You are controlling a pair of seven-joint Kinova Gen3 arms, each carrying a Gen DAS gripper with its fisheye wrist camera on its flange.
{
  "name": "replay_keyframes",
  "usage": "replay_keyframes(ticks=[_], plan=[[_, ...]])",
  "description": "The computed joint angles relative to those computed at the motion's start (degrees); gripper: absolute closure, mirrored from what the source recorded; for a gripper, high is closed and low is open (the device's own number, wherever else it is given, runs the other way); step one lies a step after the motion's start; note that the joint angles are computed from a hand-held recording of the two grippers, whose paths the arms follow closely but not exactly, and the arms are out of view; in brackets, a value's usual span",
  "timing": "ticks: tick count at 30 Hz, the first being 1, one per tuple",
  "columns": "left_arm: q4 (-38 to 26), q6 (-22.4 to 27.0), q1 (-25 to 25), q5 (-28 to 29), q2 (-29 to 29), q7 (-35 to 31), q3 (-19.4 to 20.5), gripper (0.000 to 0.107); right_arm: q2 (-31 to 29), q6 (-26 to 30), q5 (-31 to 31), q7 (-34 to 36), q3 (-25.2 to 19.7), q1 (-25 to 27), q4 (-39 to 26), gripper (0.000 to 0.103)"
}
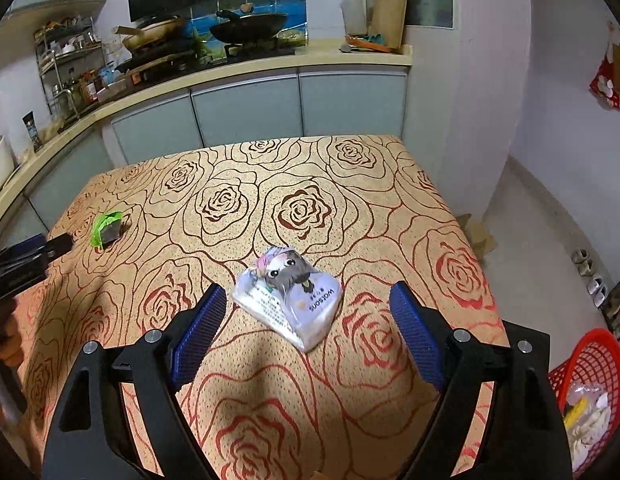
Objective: Collect trash
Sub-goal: 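Move both open grippers back over the table toward the green packet and white bag, then grasp the green packet with the left gripper while the right gripper grasps the white snack bag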
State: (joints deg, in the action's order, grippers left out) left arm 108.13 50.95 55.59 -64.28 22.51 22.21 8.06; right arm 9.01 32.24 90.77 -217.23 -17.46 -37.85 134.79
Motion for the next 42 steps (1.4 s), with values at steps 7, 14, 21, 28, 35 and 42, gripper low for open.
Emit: replay_keyframes(ticks=[7,14,21,28,35,42], plan=[[-1.83,-7.97,-5.09,2.67,2.55,-5.82,-2.59,0.031,1.88,-0.94,1.31,0.72,0.54,1.17,-0.87,0.018],[-0.94,-10.56,-3.34,0.50,3.00,-2.49,-6.29,0.035,3.85,-3.02,1.60,3.92,0.69,2.68,-2.58,0.018],[0.77,-16.75,-4.79,-1.33,2.32,-3.01,-6.61,0.065,6.49,-2.86,-0.21,8.60,0.98,1.88,-4.97,0.018],[-0.38,-17.28,-3.90,-0.58,2.98,-6.51,-7.10,0.072,8.56,-4.56,-2.01,11.45,2.67,2.21,-6.77,0.018],[0.40,-17.65,-3.05,-2.28,2.54,-5.00,-7.71,0.075,9.49,-5.91,0.07,10.78,2.47,2.53,-6.96,0.041],[0.39,-15.35,-2.23,-3.41,2.70,-4.05,-6.96,0.076,8.72,-7.20,3.14,7.72,0.77,4.40,-5.62,0.056]])
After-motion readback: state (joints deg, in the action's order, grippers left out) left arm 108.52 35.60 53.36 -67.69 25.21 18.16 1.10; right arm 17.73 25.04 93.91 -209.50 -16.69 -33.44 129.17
